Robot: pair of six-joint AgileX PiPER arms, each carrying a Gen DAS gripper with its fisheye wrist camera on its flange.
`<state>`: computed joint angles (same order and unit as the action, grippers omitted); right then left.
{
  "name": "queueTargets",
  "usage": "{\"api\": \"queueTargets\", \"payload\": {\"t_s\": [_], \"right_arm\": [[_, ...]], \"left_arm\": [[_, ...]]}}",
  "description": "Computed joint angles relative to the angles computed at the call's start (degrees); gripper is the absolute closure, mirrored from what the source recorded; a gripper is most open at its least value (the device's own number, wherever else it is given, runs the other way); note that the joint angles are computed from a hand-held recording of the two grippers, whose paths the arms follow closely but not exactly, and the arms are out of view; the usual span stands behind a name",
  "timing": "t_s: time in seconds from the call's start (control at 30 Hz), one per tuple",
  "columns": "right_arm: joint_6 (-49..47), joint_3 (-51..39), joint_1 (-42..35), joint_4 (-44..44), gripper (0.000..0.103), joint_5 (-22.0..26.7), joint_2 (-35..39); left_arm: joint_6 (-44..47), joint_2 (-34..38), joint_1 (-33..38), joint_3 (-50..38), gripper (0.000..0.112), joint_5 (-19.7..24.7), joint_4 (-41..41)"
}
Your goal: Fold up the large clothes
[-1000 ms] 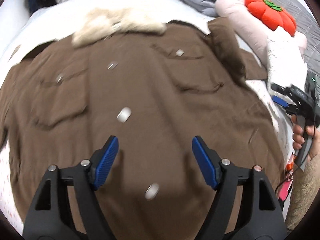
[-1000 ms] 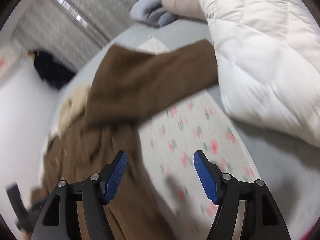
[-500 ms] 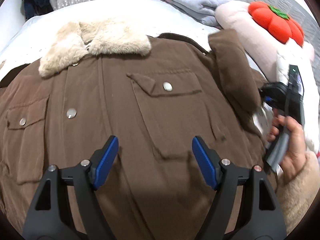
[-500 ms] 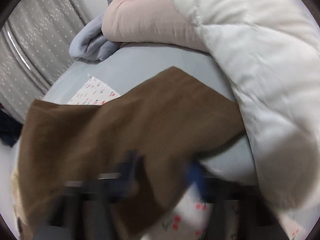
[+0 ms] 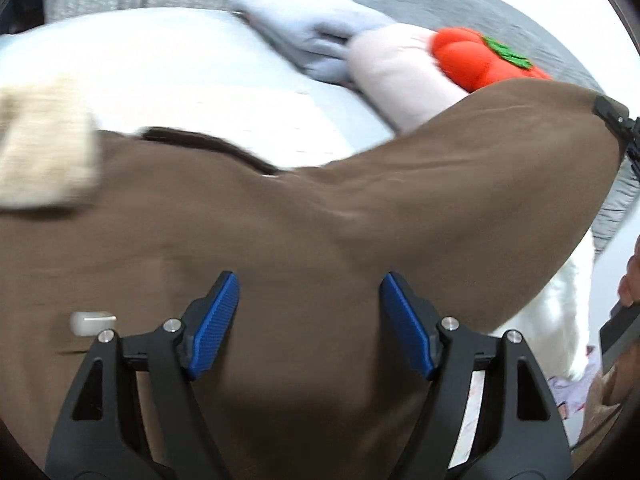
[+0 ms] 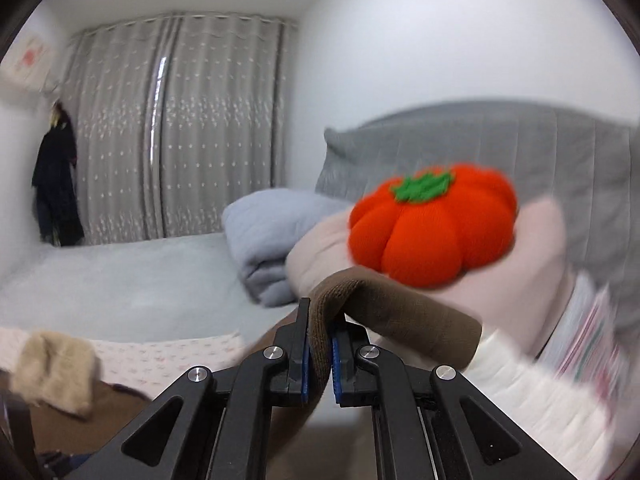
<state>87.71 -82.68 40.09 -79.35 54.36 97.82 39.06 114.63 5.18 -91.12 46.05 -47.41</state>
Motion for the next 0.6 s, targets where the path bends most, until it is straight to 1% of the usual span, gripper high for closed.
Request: {"api": "queueTargets", "payload": {"t_s": [0.03,0.07,0.1,0.13,0.17,0.2,0.23,0.27,0.33,0.37,0.4,0.47,0.5,0.53,0.57,0.6], "right_arm": [[-1.1,1.5,-1.0,0.7,0.095,-0.4,-0.2],[-2.2,1.0,-1.5,1.5,0.095,-0.2,0.8],[-2.8,2.6,-2.3,2.8,0.095,-0.4,1.2],[-3.6,4.2,-3.0,4.7,0.094,-1.0,1.0],[-5.9,5.2,-4.9,9.0,0.093,-2.7,1.8],[-7.1,5.6,-6.1,11.6,0.093,-3.3,2.4],[-6.4,6.9,-7.1,12.8,0.092,-3.3,2.7],[-3.8,10.0,-8.4,12.6,0.089,-5.6,1.0],[-1.1,13.7,-10.4,13.6,0.087,-10.1,-2.2],[-1.5,14.6,-11.2,15.1,0.085,-11.4,-3.7],[-2.2,14.8,-11.4,16.3,0.084,-11.5,-4.8],[-2.9,14.4,-11.1,16.9,0.080,-9.4,-6.4],[-3.1,13.3,-10.7,17.5,0.073,-7.4,-6.4],[-2.9,12.8,-10.8,18.8,0.069,-5.6,-7.2],[-2.4,12.8,-11.3,19.8,0.065,-5.8,-7.8],[-1.8,13.3,-11.5,21.0,0.064,-6.1,-9.1]], "left_arm": [[1.4,0.3,-1.8,0.8,0.037,-2.6,-1.8],[1.8,1.1,-3.0,0.4,0.037,-3.5,-2.3],[0.5,3.9,-4.3,-1.8,0.037,-2.3,-1.1],[-3.0,6.3,-5.3,-4.4,0.037,-1.1,2.3],[-4.2,7.7,-6.4,-4.8,0.038,-2.1,5.1],[-3.1,6.9,-7.4,-3.0,0.033,-5.0,6.4],[-3.0,6.3,-8.2,-2.6,0.032,-5.5,7.7],[-4.1,6.1,-8.8,-3.0,0.031,-5.5,9.7],[-4.3,5.8,-8.8,-3.1,0.031,-5.3,10.4],[-4.2,5.4,-8.5,-2.9,0.031,-4.9,10.0],[-4.0,4.9,-8.2,-2.8,0.031,-3.7,9.4],[-4.0,4.3,-7.6,-2.7,0.031,-1.5,9.2],[-3.7,3.7,-7.4,-2.4,0.031,0.0,9.2],[-3.8,2.9,-7.3,-2.6,0.031,2.4,10.3],[-2.8,1.8,-7.1,-0.9,0.031,3.0,10.0],[-2.3,1.2,-6.4,-0.7,0.031,5.2,9.8]]}}
